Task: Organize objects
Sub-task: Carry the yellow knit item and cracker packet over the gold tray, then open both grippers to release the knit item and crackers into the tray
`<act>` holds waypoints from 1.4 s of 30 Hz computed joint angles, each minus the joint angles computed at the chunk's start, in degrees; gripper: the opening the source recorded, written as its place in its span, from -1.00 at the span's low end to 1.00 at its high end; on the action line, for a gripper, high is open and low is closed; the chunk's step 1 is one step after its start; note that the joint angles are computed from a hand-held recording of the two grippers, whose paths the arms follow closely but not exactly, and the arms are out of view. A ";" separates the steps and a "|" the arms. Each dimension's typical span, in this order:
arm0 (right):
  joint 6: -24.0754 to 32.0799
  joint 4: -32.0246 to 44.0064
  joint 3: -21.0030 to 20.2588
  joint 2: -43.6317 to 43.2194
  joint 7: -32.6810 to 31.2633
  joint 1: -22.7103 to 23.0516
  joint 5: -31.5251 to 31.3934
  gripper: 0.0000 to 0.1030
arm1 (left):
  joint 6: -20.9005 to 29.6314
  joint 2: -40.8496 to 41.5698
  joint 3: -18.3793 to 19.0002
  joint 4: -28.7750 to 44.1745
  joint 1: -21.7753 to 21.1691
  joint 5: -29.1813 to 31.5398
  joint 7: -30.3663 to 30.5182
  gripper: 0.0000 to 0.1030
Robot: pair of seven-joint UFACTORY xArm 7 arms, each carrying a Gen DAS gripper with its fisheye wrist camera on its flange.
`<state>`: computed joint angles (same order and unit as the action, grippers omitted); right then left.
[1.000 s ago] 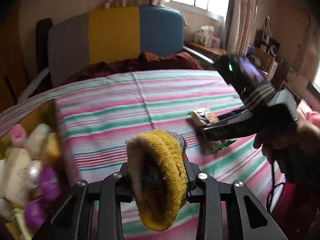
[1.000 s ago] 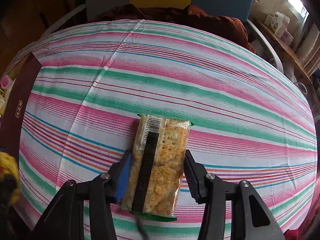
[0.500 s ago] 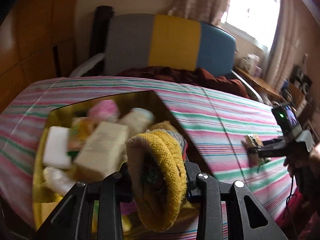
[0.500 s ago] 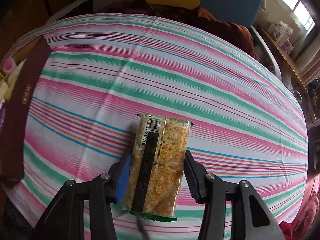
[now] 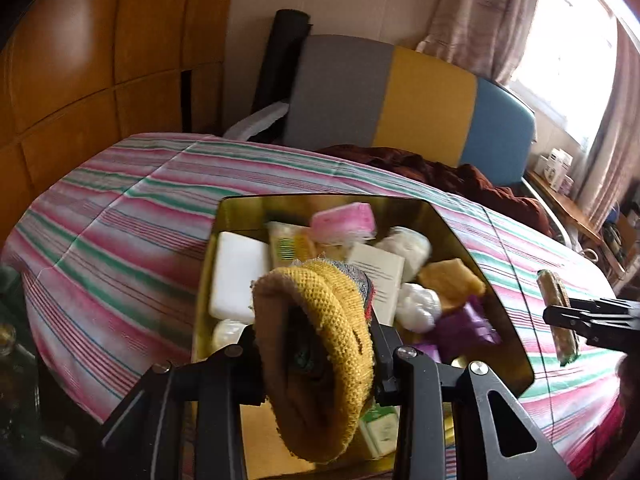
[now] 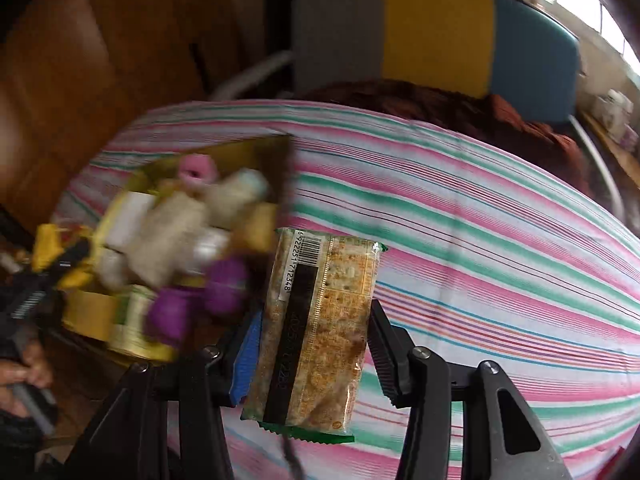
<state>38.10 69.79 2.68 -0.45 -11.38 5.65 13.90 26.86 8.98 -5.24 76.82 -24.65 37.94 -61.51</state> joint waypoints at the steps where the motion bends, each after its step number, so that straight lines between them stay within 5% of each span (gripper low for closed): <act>1: -0.30 0.14 0.50 0.08 -0.41 0.50 1.10 -0.03 | 0.11 -0.15 0.11 -0.25 0.12 0.01 0.09 -0.30; 5: -0.40 2.46 2.07 2.16 -3.54 2.39 5.21 -0.03 | 0.55 0.22 0.22 -0.09 1.02 -1.28 2.15 -0.29; 17: 0.32 12.20 3.47 12.23 3.88 3.94 2.68 0.01 | 2.53 7.26 2.32 7.23 0.38 -6.36 8.10 -0.17; 22: 0.03 12.20 4.43 12.95 3.09 3.26 4.10 0.12 | 1.81 7.62 2.91 6.63 0.02 -7.92 9.07 0.27; 32: -2.33 9.03 4.33 10.16 2.47 3.32 4.87 0.21 | 3.18 3.37 4.03 3.63 -2.61 3.22 -0.93 0.30; 42: -9.17 1.77 3.28 4.66 8.20 5.82 -5.74 0.22 | 8.08 -0.63 0.50 1.17 -1.99 9.65 -8.09 0.42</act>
